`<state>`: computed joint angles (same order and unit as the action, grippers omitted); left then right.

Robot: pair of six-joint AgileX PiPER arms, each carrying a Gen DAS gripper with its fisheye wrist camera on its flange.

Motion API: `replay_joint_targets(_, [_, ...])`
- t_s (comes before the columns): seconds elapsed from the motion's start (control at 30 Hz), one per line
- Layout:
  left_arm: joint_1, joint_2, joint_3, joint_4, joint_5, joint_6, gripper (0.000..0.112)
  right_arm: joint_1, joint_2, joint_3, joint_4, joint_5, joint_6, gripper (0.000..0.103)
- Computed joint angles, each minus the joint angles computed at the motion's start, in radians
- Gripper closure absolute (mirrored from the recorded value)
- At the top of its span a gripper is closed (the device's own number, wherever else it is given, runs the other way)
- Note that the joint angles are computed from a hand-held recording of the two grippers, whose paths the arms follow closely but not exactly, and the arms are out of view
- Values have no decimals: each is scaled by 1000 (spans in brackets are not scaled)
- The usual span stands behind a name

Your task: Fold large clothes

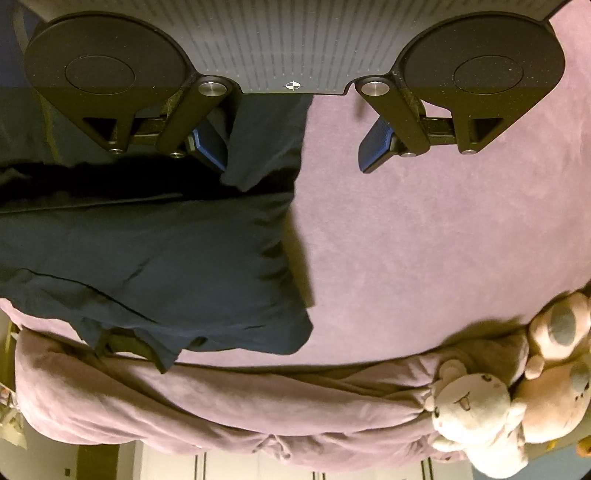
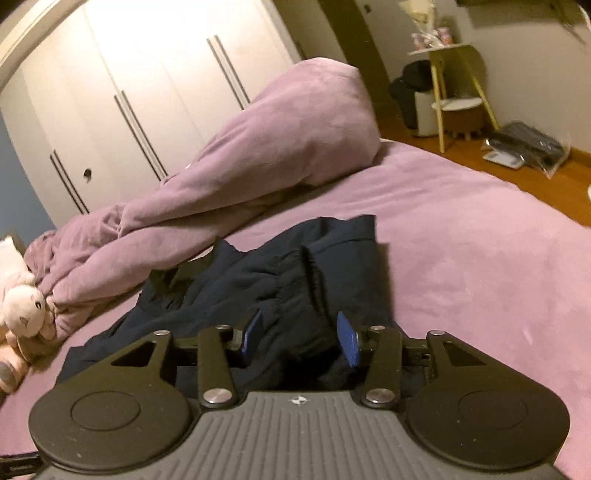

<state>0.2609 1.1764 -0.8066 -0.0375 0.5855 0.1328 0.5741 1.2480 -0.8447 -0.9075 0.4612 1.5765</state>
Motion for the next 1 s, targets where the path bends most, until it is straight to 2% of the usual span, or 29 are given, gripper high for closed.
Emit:
replay_joint_targets(0.1, [-50,-22,-1,47,4,-43,29,32,70,-66,-4,58,-21,59])
replay_joint_targets(0.27, [-163,-70,21,220,-79,-206,28,131,127,-82,-241,159,159,59])
replay_joint_targets(0.37, [-240,-5,-6,374,-102,-392,28,196,186,-115,-317,265,188,62])
replay_joint_targets(0.4, [-252,24,-19,395,-106,-430,28,201,195,-120,-330,262,187,63])
replay_joint_targets(0.43, [-263,61,-35,410,-107,-467,28,196,204,-127,-320,240,159,66])
replay_joint_targets(0.5, [-272,121,-60,414,-102,-505,28,181,244,-174,-228,217,-1,68])
replay_joint_targets(0.6, [-301,183,-68,508,-110,-628,25,164,347,-269,-77,285,-270,76])
replay_joint_targets(0.63, [-314,193,-63,560,-117,-675,23,149,368,-281,-44,283,-325,76])
replay_joint_targets(0.8, [-356,240,-62,728,-127,-831,20,123,439,-294,-112,256,-351,76])
replay_joint_targets(0.9, [-358,239,-60,737,-122,-838,20,103,443,-313,-84,242,-377,76])
replay_joint_targets(1.0, [-348,216,-54,692,-117,-791,20,130,383,-289,-65,268,-399,76])
